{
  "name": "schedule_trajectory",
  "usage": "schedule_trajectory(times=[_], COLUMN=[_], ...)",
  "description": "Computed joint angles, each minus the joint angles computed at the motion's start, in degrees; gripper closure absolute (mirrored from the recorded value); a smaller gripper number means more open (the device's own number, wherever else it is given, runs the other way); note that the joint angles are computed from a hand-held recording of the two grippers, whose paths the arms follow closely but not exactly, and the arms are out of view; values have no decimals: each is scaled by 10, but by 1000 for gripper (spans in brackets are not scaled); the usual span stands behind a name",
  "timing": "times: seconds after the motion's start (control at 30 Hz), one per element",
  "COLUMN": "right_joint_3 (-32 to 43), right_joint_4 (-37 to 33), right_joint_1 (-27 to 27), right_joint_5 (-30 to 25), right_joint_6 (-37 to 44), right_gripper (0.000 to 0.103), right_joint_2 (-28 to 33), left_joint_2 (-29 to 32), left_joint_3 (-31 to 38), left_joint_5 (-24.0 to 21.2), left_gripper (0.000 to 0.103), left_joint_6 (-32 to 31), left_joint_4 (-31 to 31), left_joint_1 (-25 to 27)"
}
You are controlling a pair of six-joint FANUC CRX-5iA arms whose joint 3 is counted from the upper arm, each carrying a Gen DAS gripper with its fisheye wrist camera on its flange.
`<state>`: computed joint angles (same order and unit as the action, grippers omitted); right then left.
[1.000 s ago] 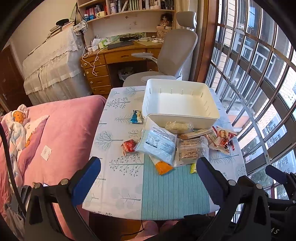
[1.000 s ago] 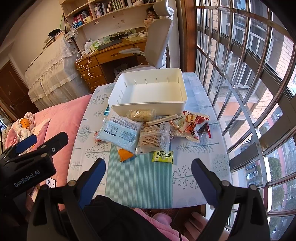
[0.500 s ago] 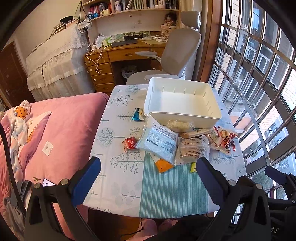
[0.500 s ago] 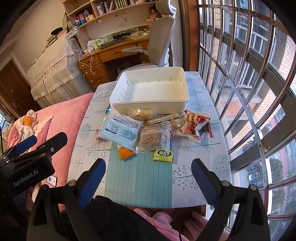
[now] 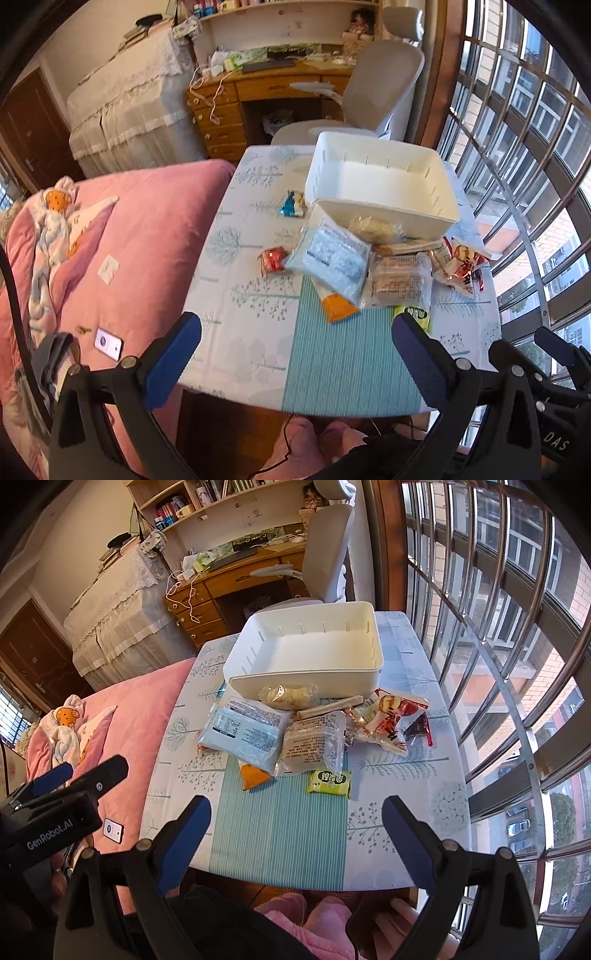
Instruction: Organize snacks
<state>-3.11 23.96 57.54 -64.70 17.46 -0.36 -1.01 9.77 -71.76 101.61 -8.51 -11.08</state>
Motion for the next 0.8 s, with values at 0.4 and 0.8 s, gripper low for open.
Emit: schedule_trajectory(times=[0.4,0.8], right_joint_3=[-26,10], right_joint_4=[-64,-154], right_joint_1=[-42,-89], right_joint_5=[47,14], right_joint_6=[37,73], right_gripper=[9,9], right_joint_2=[-13,23], left_joint_2=[-36,-16], left_joint_3=[-70,-110], left_joint_5=[16,80], left_gripper=[1,1], left_joint_6=[52,17], left_joint_4=[50,132], left_joint_1=[28,73])
